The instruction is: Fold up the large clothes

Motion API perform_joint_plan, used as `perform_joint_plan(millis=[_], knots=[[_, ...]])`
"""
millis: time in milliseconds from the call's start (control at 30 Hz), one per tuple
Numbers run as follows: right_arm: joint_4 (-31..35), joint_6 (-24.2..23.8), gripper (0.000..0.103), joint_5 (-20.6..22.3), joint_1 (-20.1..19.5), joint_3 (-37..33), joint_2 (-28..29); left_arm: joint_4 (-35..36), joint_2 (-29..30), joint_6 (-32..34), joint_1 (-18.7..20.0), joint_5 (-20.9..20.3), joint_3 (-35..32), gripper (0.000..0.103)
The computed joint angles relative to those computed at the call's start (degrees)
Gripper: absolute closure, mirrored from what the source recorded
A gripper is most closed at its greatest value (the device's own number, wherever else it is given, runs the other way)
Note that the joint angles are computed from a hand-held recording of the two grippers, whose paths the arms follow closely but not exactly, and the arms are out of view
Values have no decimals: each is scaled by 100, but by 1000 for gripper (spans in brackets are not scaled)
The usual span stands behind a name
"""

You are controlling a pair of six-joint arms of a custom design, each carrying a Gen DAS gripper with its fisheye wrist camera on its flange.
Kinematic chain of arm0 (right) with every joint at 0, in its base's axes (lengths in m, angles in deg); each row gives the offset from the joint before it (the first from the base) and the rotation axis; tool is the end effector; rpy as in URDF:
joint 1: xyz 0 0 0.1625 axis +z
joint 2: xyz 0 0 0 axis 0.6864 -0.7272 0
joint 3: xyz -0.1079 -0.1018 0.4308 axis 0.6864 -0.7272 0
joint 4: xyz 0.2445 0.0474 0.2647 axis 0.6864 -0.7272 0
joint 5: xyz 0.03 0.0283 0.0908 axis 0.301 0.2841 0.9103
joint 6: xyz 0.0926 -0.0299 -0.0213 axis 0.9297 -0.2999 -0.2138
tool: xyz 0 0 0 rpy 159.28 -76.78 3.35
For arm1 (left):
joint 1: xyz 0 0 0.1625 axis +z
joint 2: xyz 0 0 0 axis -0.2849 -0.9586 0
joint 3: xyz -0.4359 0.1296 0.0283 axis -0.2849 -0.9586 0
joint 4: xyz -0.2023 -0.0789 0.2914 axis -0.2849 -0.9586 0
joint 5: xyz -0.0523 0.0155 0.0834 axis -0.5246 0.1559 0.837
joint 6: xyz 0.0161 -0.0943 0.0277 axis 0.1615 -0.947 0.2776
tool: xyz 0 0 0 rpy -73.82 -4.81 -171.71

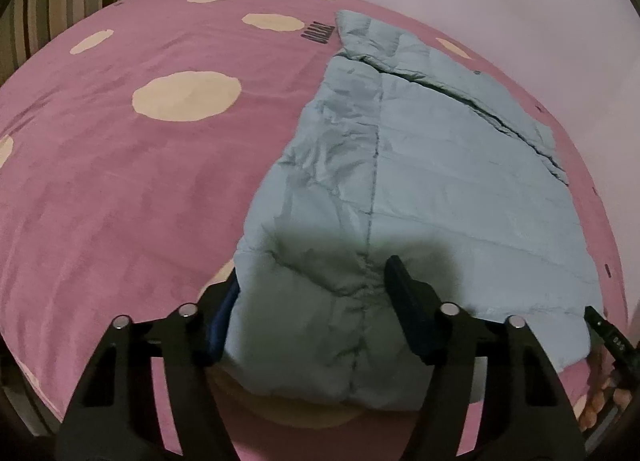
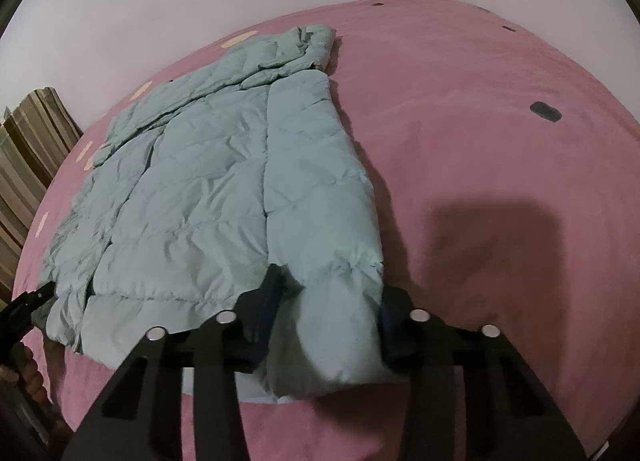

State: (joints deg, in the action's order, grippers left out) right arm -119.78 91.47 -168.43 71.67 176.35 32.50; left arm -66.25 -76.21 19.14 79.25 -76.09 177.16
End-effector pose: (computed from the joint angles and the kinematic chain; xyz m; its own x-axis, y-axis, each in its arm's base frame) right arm 0.2795 -0.4568 0.0945 -0.8290 0.2518 0.4993 -0.1325 0.7790 -0.6128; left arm -0.0277 -0.4962 0.3589 -0.8409 -0.1265 -0.5261 0.2110 0.8188 -0.5340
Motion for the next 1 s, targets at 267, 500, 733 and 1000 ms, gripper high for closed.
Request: perform_joint_plan(millis=[267, 500, 733, 1000], knots=[[-80, 115, 79, 328, 1, 97, -49, 23, -19, 51, -6, -279, -15, 62], [-173, 78, 84, 482, 13, 167, -78, 45, -84, 135, -43, -441, 11, 74], [-377, 155, 84, 703, -61, 327, -156, 42, -173, 73, 5, -599, 21, 77], [-252, 143, 91, 1041, -123, 393, -311, -235, -261, 283, -105, -570, 48, 95]])
